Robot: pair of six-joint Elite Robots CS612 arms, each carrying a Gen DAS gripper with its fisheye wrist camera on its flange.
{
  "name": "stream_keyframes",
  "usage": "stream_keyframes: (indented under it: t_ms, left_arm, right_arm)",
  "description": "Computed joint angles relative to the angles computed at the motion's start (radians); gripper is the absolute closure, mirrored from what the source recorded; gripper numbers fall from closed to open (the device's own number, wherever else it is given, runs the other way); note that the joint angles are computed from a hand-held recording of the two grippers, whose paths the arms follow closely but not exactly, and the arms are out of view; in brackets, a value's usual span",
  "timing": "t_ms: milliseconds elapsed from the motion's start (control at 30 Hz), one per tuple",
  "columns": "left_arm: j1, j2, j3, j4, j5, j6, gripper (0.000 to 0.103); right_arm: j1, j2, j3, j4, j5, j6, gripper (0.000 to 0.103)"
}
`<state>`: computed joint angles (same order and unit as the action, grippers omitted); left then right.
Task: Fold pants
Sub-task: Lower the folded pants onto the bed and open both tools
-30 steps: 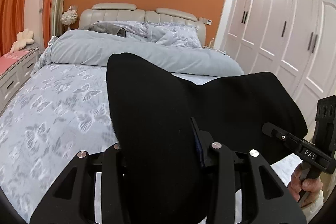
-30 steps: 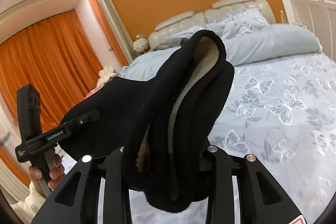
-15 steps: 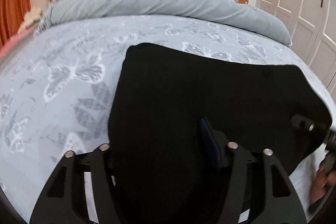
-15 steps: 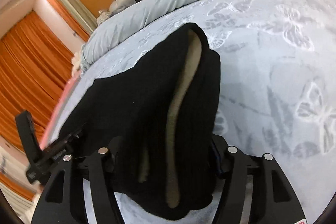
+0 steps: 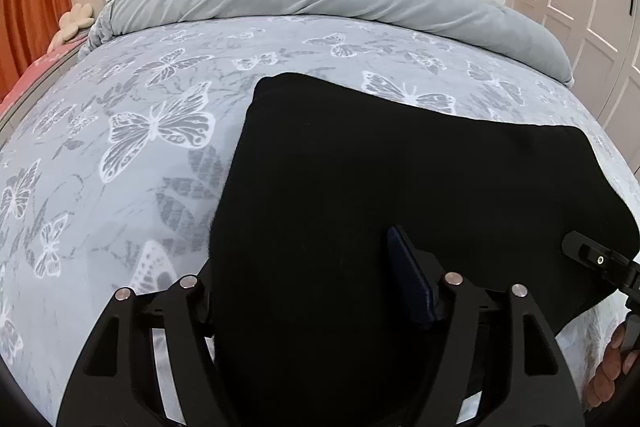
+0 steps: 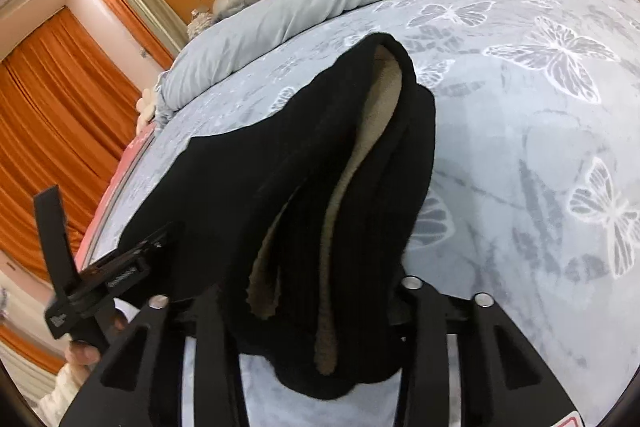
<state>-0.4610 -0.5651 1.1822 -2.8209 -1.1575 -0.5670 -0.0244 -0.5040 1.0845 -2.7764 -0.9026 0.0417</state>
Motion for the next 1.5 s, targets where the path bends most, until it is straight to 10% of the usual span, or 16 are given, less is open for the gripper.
stream_keyframes:
  t_ms: [200,333,467,600,800,967,1100,1333,1500]
  left_arm:
    - [0.002,-0.043,0.049,-0.023,-0.051,-0.010,0.057]
    - [0.014,-0.027,0.030,0.055,-0.060,-0.054,0.028]
    - [0.006,-0.072,0.096,0.024,0.005,-0.064,0.024]
    - [-0.019,-0.131,0.170,-0.007,0.184,-0.026,0.015]
    - [-0.004,-0.130,0.098,-0.082,0.115,-0.021,0.007]
    - [0.022,0.018,-0.157,0.199,0.055,-0.058,0.007]
    - [0.048,0.085,-0.207,0.247,-0.025,-0.095,0.005]
    - [0.021,-0.025,-0.034,0.093,0.037,-0.049,0.006]
    - [-0.001,-0.083,0.076,0.060,0.020,-0.023,0.005]
  right_arm:
    - [0.005,-0.013,0.009,0.015,-0.033,-0.028,0.060]
    - [-0.010,0.006,0.005,0.047,-0.023,0.055,0.048]
    - [0.002,-0.089,0.128,-0.166,-0.250,0.052,0.046]
    - [0.027,-0.141,0.171,-0.285,-0.340,-0.057,0.101]
    - [0.080,-0.036,-0.064,-0.057,-0.345,-0.126,0.101]
    - [0.082,0.112,-0.267,0.117,-0.457,-0.090,0.103]
    - [0.075,0.095,-0.221,0.042,-0.466,-0.083,0.103]
    - [0.063,-0.082,0.053,-0.059,-0.378,-0.169,0.103]
    - [0.056,-0.074,0.086,-0.011,-0.407,-0.188,0.103]
